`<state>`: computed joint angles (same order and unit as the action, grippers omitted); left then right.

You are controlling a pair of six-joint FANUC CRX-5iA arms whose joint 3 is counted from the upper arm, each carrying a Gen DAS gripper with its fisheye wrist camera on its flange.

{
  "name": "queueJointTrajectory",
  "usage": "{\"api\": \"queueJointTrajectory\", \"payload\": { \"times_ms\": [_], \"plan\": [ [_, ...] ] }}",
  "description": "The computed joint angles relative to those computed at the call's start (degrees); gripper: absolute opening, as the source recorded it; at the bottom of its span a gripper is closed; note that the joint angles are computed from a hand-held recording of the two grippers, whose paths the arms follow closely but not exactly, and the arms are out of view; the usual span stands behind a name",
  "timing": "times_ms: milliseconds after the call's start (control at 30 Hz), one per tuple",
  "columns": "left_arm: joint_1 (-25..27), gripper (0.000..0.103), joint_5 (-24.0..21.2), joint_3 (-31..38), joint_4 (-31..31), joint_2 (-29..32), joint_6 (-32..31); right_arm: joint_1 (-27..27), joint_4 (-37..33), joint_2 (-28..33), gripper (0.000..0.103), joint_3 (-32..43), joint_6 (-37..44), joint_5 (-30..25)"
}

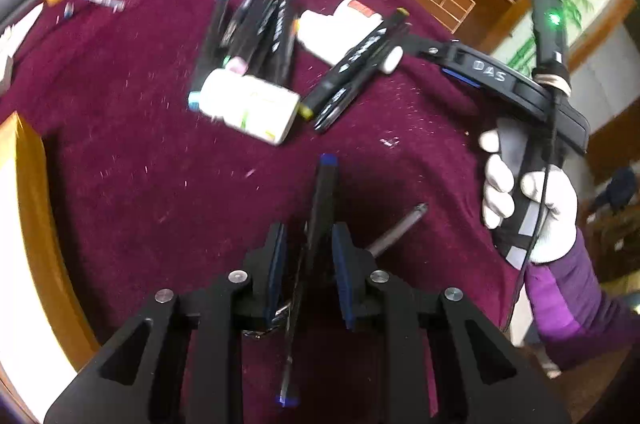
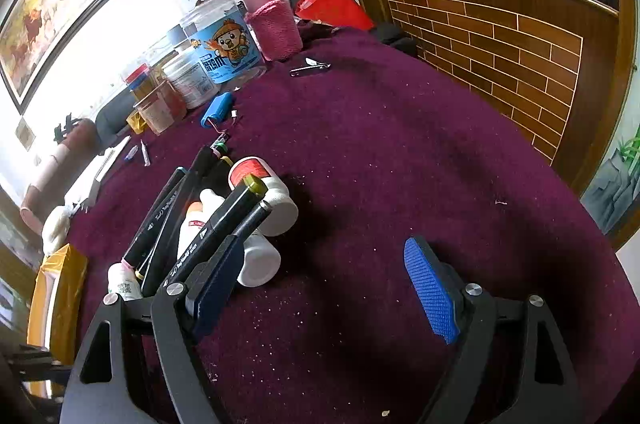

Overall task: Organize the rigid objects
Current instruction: 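Grasp the black marker with blue cap using the left tool, then carry the black marker into the yellow-rimmed tray with left while right grasps the clear pen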

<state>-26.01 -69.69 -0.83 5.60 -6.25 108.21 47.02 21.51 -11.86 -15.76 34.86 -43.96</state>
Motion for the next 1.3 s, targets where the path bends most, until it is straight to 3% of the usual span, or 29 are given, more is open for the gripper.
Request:
{"api": "queueJointTrajectory", "payload": {
  "times_ms": [200, 333, 533, 633, 767, 900, 1000, 1067, 1100, 1133, 1233, 1300],
  "plan": [
    [-1.81, 0.021, 2.84, -1.87, -1.66, -2.4, 1.3, -0.17, -0.79, 0.02, 0.078, 0.05, 0.28, 0.0],
    [-5.39, 0.02, -2.93, 1.89, -9.46, 0.22, 4.42, -0.07, -0.81, 0.27, 0.078, 0.27, 0.27, -0.19],
    [-10.61, 0.02, -5.63, 5.75, -18.18, 2.22, 5.83, -0.18, -1.21, 0.17, 0.078, 0.23, 0.32, -0.35],
    [-10.71, 0.012, -3.43, 4.0, -18.51, 0.68, 8.04, -0.33, -1.68, 0.23, 0.078, 0.4, 0.73, -0.42],
    [-9.21, 0.011, 4.24, -1.72, -16.21, -5.13, 12.17, -0.35, -1.77, 0.26, 0.078, 0.42, 0.61, -0.5],
    [-10.82, 0.012, 10.33, -5.82, -19.07, -13.36, 18.48, -0.62, -2.17, 0.25, 0.078, 0.42, 0.21, -0.53],
    [-13.26, 0.012, 11.51, -7.18, -23.22, -18.73, 24.93, -0.55, -2.42, 0.42, 0.079, 0.77, 0.79, -1.02],
    [-15.13, 0.012, 10.71, -7.78, -26.36, -22.25, 28.99, 0.85, -0.63, 1.25, 0.074, 2.53, 2.13, -5.5],
    [-15.95, 0.012, 9.96, -8.05, -27.75, -23.78, 30.58, 2.22, 1.03, 1.06, 0.062, 2.87, 3.35, -7.27],
    [-16.73, 0.012, 8.86, -8.5, -29.14, -25.64, 32.43, 3.99, 1.98, -0.2, 0.06, 2.65, 6.04, -7.68],
    [-19.12, 0.012, 6.13, -9.27, -33.01, -28.49, 37.58, 10.89, 0.64, -2.83, 0.06, 4.15, 19.15, -10.94],
    [-19.97, 0.012, 4.96, -10.3, -34.8, -30.39, 40.76, 15.02, -6.2, -2.24, 0.06, 7.66, 32.77, -15.35]
  ]
}}
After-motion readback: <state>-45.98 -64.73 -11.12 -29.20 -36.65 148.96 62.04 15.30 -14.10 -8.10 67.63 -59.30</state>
